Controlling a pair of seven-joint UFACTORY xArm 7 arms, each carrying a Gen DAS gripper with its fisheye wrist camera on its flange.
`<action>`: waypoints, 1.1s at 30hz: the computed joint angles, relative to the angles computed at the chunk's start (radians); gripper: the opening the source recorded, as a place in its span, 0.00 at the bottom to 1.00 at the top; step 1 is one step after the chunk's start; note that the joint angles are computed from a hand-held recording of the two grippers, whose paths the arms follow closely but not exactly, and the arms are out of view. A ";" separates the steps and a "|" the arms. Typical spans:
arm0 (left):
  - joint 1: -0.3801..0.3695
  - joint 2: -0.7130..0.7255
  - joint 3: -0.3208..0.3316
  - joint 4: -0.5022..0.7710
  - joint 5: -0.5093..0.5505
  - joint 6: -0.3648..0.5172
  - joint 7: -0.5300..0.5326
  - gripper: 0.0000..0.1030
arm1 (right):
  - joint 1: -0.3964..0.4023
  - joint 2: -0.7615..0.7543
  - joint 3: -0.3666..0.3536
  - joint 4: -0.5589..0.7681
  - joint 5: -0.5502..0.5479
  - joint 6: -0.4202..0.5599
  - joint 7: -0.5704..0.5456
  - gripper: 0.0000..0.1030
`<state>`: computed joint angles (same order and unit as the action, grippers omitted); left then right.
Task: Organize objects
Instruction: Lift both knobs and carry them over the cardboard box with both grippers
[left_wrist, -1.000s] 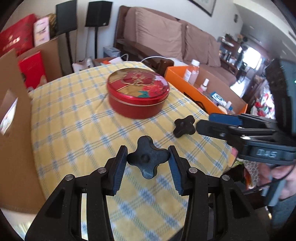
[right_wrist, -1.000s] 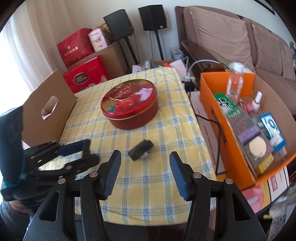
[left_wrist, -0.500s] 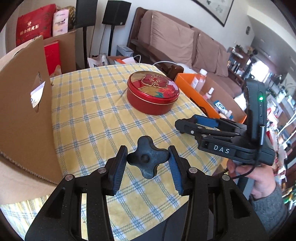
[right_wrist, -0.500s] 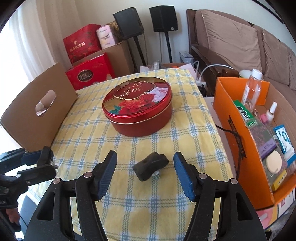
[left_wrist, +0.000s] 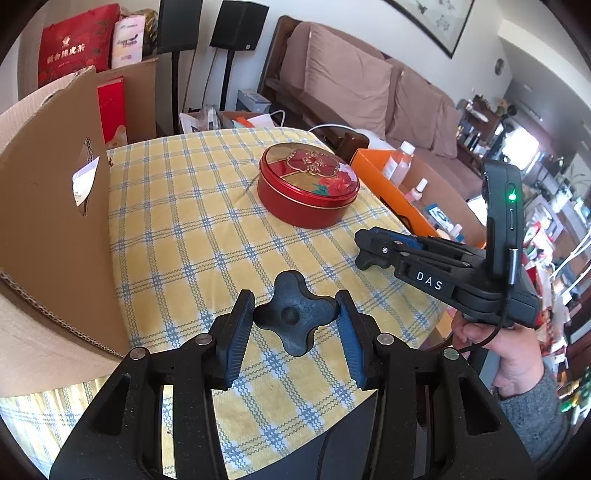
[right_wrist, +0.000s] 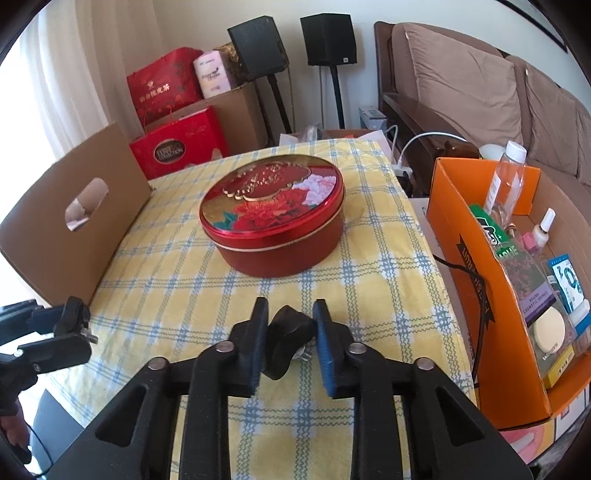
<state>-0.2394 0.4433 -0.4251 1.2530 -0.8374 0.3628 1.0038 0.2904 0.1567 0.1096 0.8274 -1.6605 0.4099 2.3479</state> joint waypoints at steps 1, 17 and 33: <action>0.005 -0.004 -0.005 -0.003 -0.007 -0.001 0.006 0.41 | 0.000 -0.004 0.000 0.000 0.001 -0.003 -0.001 0.18; 0.010 -0.115 0.042 -0.038 -0.146 0.068 0.083 0.41 | 0.016 -0.068 0.015 0.010 0.063 -0.027 -0.058 0.10; -0.007 -0.225 0.158 -0.041 -0.246 0.099 0.120 0.41 | 0.051 -0.136 0.056 0.111 0.160 -0.017 -0.215 0.10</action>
